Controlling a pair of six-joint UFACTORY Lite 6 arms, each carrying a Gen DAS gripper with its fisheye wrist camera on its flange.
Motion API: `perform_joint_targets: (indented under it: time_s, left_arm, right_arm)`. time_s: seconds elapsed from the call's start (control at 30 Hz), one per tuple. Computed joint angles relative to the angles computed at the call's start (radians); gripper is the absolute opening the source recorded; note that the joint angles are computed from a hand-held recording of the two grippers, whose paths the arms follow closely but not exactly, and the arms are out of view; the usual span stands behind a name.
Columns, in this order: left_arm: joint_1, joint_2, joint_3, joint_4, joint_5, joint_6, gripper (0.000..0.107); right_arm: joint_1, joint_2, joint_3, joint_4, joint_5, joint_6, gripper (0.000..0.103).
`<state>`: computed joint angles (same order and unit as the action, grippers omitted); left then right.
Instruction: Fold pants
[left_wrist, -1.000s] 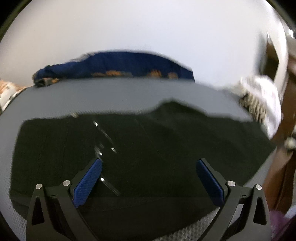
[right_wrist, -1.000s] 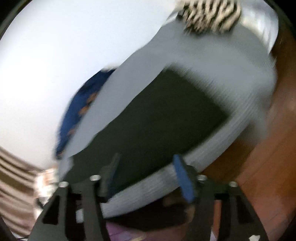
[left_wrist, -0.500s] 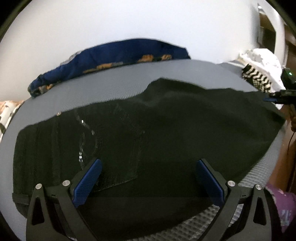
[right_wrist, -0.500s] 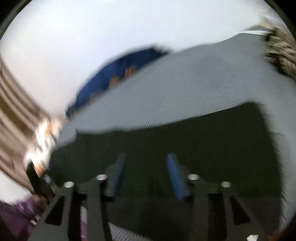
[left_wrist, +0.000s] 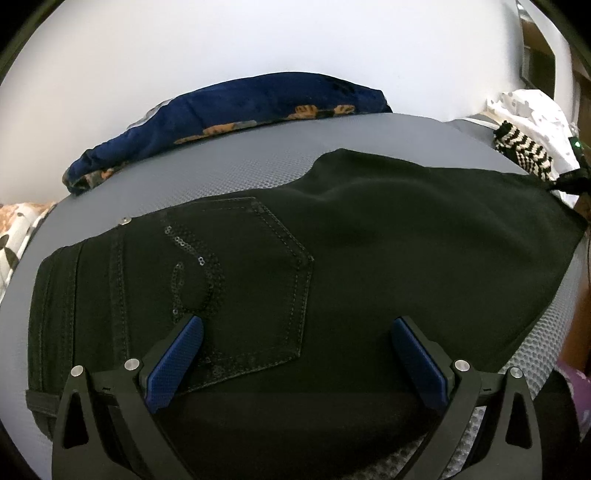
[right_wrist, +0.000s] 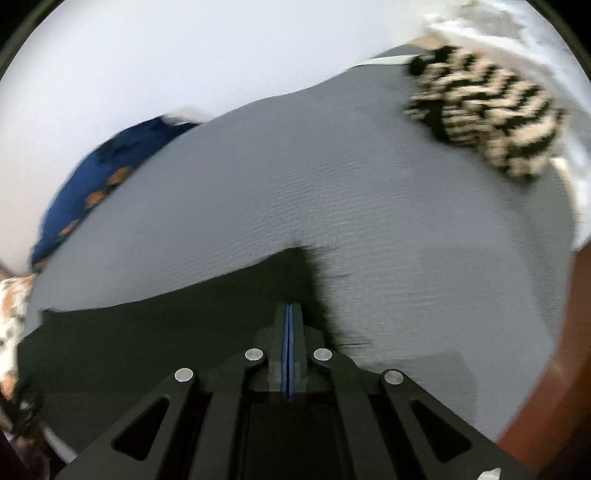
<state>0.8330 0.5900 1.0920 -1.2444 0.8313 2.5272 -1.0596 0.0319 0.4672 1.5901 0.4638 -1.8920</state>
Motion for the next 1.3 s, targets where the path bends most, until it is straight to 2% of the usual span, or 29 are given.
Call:
perform_joint_targets:
  time_s: [0.03, 0.13, 0.17, 0.2, 0.37, 0.43, 0.5, 0.6, 0.63, 0.67, 0.73, 0.77, 0.8, 0.83, 0.87, 0.97, 1.07, 1.13, 1.2, 1.27, 1.3]
  left_arm:
    - [0.0, 0.002, 0.003, 0.003, 0.002, -0.004, 0.101]
    - [-0.001, 0.003, 0.005, 0.003, 0.002, -0.005, 0.101]
    - [-0.002, 0.003, 0.007, 0.002, 0.002, -0.003, 0.101]
    - [-0.003, 0.004, 0.007, 0.001, 0.0, -0.003, 0.102]
    - [-0.009, -0.003, -0.002, -0.008, -0.011, 0.005, 0.102]
    - [-0.012, -0.004, -0.003, -0.012, -0.015, 0.008, 0.102]
    - [-0.013, -0.005, -0.005, -0.014, -0.016, 0.009, 0.102]
    - [-0.013, -0.007, -0.011, -0.02, -0.017, 0.018, 0.102]
    - [-0.013, -0.007, -0.012, -0.019, -0.017, 0.017, 0.102]
    - [-0.013, -0.007, -0.012, -0.021, -0.017, 0.019, 0.102]
    - [-0.014, -0.006, -0.011, -0.021, -0.017, 0.018, 0.102]
    - [-0.013, -0.009, -0.015, -0.021, -0.016, 0.019, 0.102]
    - [-0.013, -0.009, -0.016, -0.023, -0.017, 0.02, 0.102]
    - [-0.013, -0.009, -0.016, -0.024, -0.017, 0.021, 0.103]
    - [-0.013, -0.008, -0.014, -0.023, -0.016, 0.021, 0.103]
    - [-0.014, -0.006, -0.014, -0.023, -0.016, 0.021, 0.103]
    - [-0.014, -0.006, -0.015, -0.024, -0.018, 0.023, 0.103]
    - [-0.013, -0.006, -0.015, -0.024, -0.017, 0.023, 0.103]
    - [-0.013, -0.006, -0.016, -0.027, -0.017, 0.027, 0.103]
    - [-0.013, -0.006, -0.017, -0.028, -0.017, 0.027, 0.103]
    - [-0.013, -0.006, -0.017, -0.028, -0.017, 0.029, 0.103]
  right_arm:
    - [-0.026, 0.018, 0.015, -0.011, 0.014, 0.01, 0.011]
    - [-0.161, 0.007, 0.002, -0.07, 0.182, 0.024, 0.015]
    - [-0.174, -0.008, -0.005, -0.07, 0.203, 0.013, 0.027]
    - [-0.164, -0.019, -0.006, -0.066, 0.212, 0.001, 0.036]
    - [-0.031, 0.049, 0.067, -0.071, 0.336, -0.03, 0.033]
    - [0.119, 0.084, 0.099, -0.077, 0.219, -0.022, 0.028]
    - [0.219, 0.167, 0.152, -0.025, 0.059, -0.041, 0.0]
    - [0.117, 0.206, 0.205, 0.08, -0.011, -0.037, 0.001]
    - [0.062, 0.236, 0.228, 0.078, 0.0, -0.037, 0.01]
    - [-0.004, 0.25, 0.239, 0.034, 0.052, -0.011, 0.01]
    - [-0.159, 0.232, 0.234, -0.1, 0.251, 0.07, 0.011]
    - [-0.219, 0.223, 0.241, -0.194, 0.324, 0.111, 0.02]
    - [-0.253, 0.218, 0.245, -0.276, 0.367, 0.143, 0.042]
    - [-0.294, 0.226, 0.255, -0.372, 0.437, 0.167, 0.055]
    - [-0.323, 0.233, 0.258, -0.427, 0.471, 0.166, 0.072]
    - [-0.347, 0.219, 0.226, -0.548, 0.453, 0.142, 0.074]
    - [-0.292, 0.164, 0.129, -0.533, 0.304, 0.077, 0.072]
    - [-0.287, 0.126, 0.081, -0.5, 0.264, -0.006, 0.076]
    - [-0.274, 0.134, 0.069, -0.515, 0.32, -0.01, 0.076]
    - [-0.247, 0.09, 0.018, -0.5, 0.305, -0.063, 0.076]
    - [-0.248, 0.098, 0.025, -0.51, 0.327, -0.056, 0.07]
